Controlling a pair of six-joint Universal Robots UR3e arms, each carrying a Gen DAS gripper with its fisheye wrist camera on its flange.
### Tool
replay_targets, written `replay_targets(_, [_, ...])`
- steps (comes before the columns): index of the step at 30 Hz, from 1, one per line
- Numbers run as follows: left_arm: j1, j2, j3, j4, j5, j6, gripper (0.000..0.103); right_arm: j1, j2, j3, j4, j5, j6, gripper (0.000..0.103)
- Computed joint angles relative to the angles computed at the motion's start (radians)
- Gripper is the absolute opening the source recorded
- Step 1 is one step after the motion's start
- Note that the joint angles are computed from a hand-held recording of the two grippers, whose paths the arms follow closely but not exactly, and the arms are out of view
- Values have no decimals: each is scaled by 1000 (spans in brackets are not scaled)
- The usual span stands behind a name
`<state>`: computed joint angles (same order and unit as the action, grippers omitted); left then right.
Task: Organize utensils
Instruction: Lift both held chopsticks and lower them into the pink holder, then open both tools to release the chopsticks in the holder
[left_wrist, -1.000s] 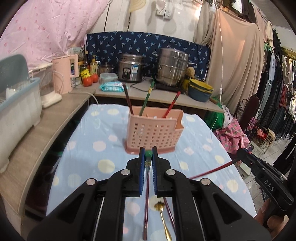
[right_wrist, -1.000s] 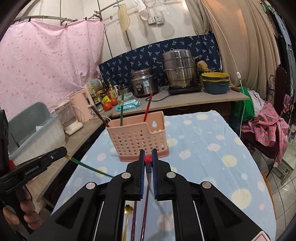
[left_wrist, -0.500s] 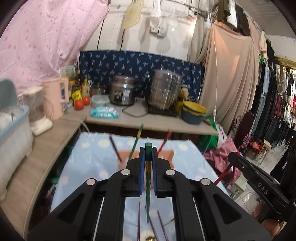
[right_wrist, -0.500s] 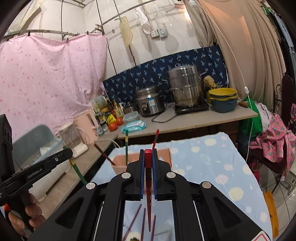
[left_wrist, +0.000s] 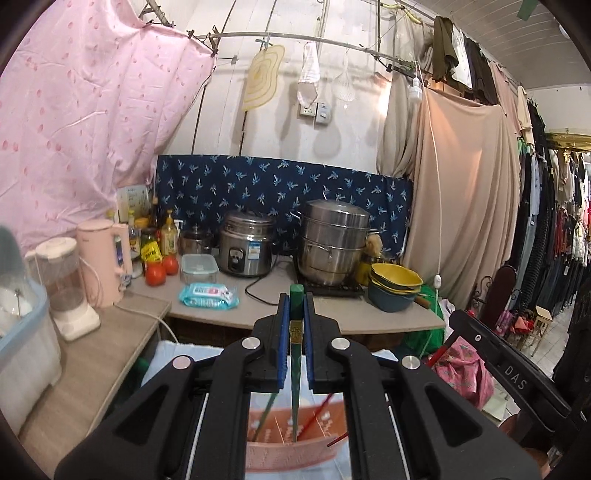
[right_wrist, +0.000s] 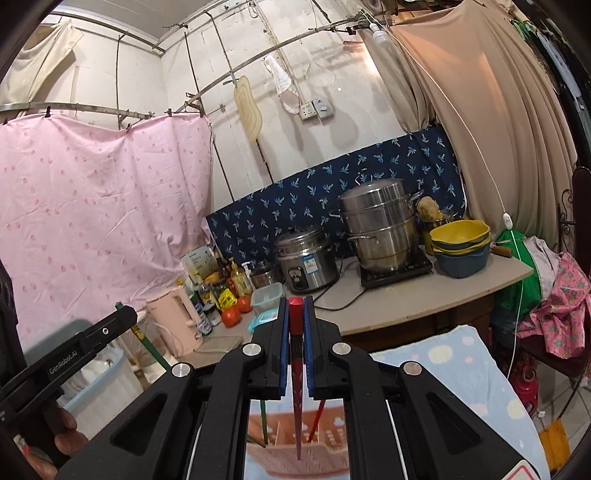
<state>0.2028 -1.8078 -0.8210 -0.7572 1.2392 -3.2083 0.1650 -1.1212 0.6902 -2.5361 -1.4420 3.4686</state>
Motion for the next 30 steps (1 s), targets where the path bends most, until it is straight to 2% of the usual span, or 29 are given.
replay_targets(5, [-33, -128, 135, -37, 32, -1, 7, 7, 210, -329, 138, -3, 22, 7])
replay_targets(10, [-49, -162, 87, -16, 56, 16, 7, 17, 358, -524, 254, -1, 14, 7])
replay_targets(20, [-50, -176, -11, 16, 61, 25, 7, 40, 341, -322, 179, -11, -15, 7])
replay_targets(26, [-47, -181, -28, 14, 60, 26, 7, 42, 351, -313, 185, -16, -21, 7])
replay_targets(28, [-47, -175, -43, 19, 67, 23, 8, 46, 342, -292, 173, -32, -18, 10])
replay_targets(30, [-49, -174, -46, 12, 71, 22, 12, 50, 333, -270, 159, -50, -13, 18])
